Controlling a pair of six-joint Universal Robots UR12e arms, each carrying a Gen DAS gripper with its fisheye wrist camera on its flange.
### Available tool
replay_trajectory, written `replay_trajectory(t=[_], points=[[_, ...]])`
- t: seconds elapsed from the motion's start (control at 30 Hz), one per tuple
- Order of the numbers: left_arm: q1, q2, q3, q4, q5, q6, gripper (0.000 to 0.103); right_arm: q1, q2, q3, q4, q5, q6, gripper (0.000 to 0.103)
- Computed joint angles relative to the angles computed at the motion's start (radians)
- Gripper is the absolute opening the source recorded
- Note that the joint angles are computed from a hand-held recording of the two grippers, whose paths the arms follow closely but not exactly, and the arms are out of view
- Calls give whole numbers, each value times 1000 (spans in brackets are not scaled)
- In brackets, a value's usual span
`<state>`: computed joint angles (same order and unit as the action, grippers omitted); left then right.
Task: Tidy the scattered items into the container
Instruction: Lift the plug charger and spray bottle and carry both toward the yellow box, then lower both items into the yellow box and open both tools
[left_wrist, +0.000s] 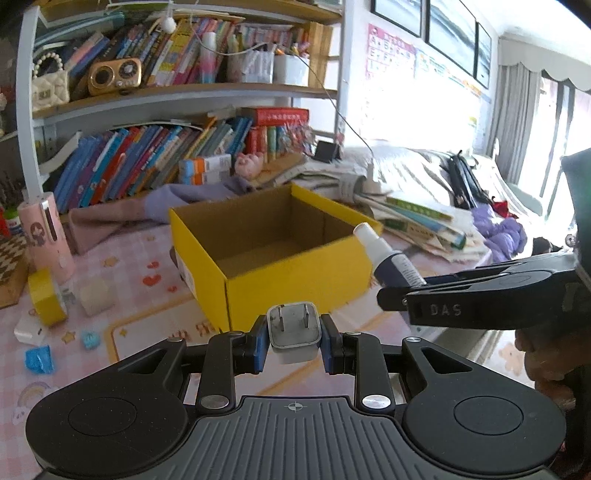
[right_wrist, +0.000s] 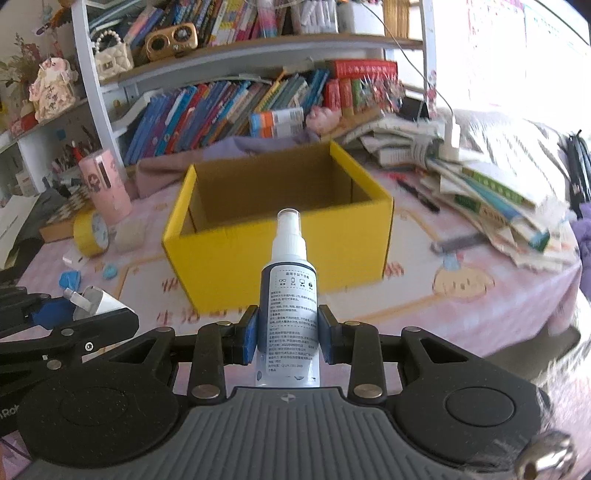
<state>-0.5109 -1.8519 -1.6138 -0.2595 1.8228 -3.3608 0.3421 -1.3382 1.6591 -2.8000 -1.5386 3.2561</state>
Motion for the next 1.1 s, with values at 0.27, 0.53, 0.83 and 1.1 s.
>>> replay_trajectory(t=[0.27, 0.53, 0.83, 1.1], points=[[19, -60, 96, 24, 21, 43, 27, -31, 57, -96, -26, 55, -37, 31], [31, -131, 211, -9, 66, 60, 27, -71, 143, -237, 3, 153, -106, 31], [61, -220, 344, -160, 111, 50, 27, -98, 280, -454, 207, 271, -304, 31], [81, -283, 432, -332, 118, 50, 27, -99, 383, -613, 411, 287, -516, 31]])
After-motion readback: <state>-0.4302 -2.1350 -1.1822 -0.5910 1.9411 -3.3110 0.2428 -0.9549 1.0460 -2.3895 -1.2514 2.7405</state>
